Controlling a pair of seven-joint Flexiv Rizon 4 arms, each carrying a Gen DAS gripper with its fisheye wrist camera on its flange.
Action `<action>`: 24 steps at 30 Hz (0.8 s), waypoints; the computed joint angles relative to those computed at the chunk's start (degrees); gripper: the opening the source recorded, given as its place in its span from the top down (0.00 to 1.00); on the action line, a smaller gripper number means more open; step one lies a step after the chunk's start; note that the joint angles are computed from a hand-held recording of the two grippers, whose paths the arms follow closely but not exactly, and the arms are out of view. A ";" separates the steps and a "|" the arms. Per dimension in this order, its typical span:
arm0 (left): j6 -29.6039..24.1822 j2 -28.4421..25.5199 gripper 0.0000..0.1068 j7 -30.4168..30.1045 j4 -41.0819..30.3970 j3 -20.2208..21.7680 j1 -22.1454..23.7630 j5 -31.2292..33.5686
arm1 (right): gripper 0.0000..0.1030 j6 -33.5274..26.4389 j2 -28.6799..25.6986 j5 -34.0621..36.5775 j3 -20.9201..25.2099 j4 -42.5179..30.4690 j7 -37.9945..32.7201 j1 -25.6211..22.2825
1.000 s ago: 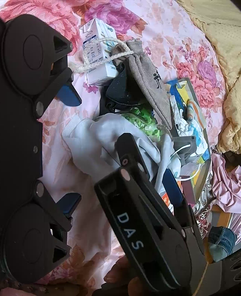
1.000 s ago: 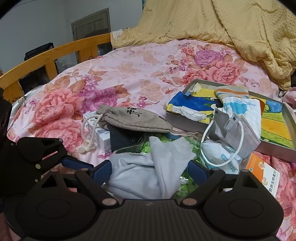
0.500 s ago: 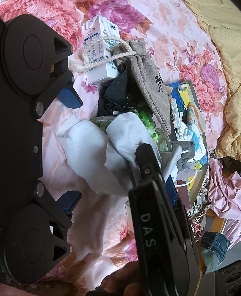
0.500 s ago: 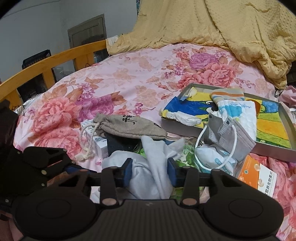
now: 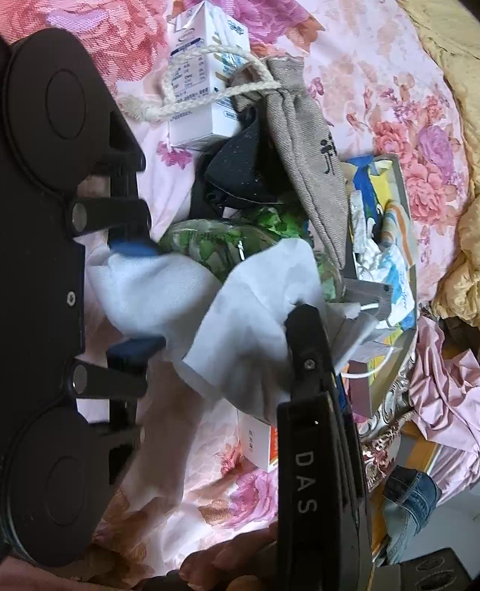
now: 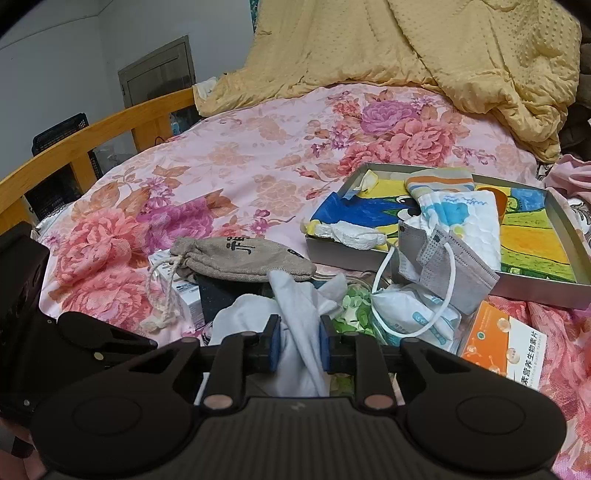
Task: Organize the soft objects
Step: 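Carry the grey cloth and white tissue over the tray with both grippers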
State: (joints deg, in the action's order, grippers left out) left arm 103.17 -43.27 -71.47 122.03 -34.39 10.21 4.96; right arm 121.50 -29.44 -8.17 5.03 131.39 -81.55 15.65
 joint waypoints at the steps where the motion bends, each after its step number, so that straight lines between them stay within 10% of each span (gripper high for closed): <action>1: -0.27 0.05 0.67 -0.08 0.08 -0.23 0.26 -0.07 | 0.79 -0.05 0.03 0.30 -0.21 -0.01 -0.13 0.30; 9: 1.50 0.59 0.87 -2.36 1.37 -1.13 1.68 -0.50 | 0.81 0.24 0.40 3.43 -1.69 -0.03 -0.86 2.09; 24: 10.86 3.13 0.91 -13.23 4.06 -0.74 4.15 6.96 | 0.83 6.37 1.72 10.64 -2.82 1.18 -4.17 4.02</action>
